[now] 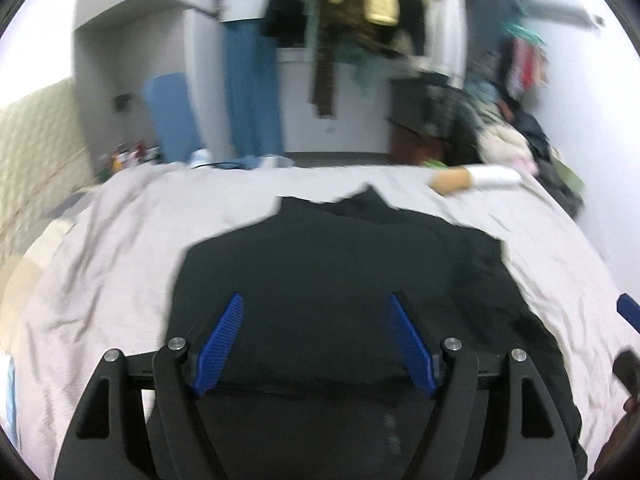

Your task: Fold large clothes

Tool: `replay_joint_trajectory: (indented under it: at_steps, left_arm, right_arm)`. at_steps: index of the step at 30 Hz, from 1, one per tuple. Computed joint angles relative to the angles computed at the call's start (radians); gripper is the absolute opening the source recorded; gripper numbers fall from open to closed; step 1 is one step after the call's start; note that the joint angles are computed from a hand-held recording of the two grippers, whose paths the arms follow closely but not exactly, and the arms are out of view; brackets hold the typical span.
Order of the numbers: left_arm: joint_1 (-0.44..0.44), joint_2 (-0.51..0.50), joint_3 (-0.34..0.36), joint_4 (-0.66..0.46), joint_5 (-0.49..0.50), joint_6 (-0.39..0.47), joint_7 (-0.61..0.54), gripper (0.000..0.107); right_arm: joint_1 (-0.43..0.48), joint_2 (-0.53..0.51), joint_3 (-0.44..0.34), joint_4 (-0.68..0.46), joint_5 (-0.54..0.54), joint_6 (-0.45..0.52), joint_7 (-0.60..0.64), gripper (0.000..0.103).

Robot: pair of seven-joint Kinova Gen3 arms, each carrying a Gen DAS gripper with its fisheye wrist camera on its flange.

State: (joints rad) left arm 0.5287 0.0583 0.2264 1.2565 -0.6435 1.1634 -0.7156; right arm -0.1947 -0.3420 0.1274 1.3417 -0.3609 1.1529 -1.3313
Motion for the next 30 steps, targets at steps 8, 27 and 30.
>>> replay_joint_trajectory:
  at_steps: [8, 27, 30]
  left_arm:
    - [-0.196, 0.018, -0.097, 0.066, 0.192, -0.121, -0.141, 0.075]
    - [-0.132, 0.276, -0.218, 0.016, 0.149, -0.244, -0.122, 0.076]
    - [-0.156, 0.238, -0.21, 0.03, 0.206, -0.24, -0.138, 0.075]
  right_arm:
    - [0.011, 0.246, -0.167, -0.05, 0.155, -0.111, -0.054, 0.078]
    - [0.012, 0.437, -0.195, 0.028, 0.235, -0.328, -0.113, 0.08]
    - [0.016, 0.437, -0.195, -0.014, 0.227, -0.257, -0.117, 0.081]
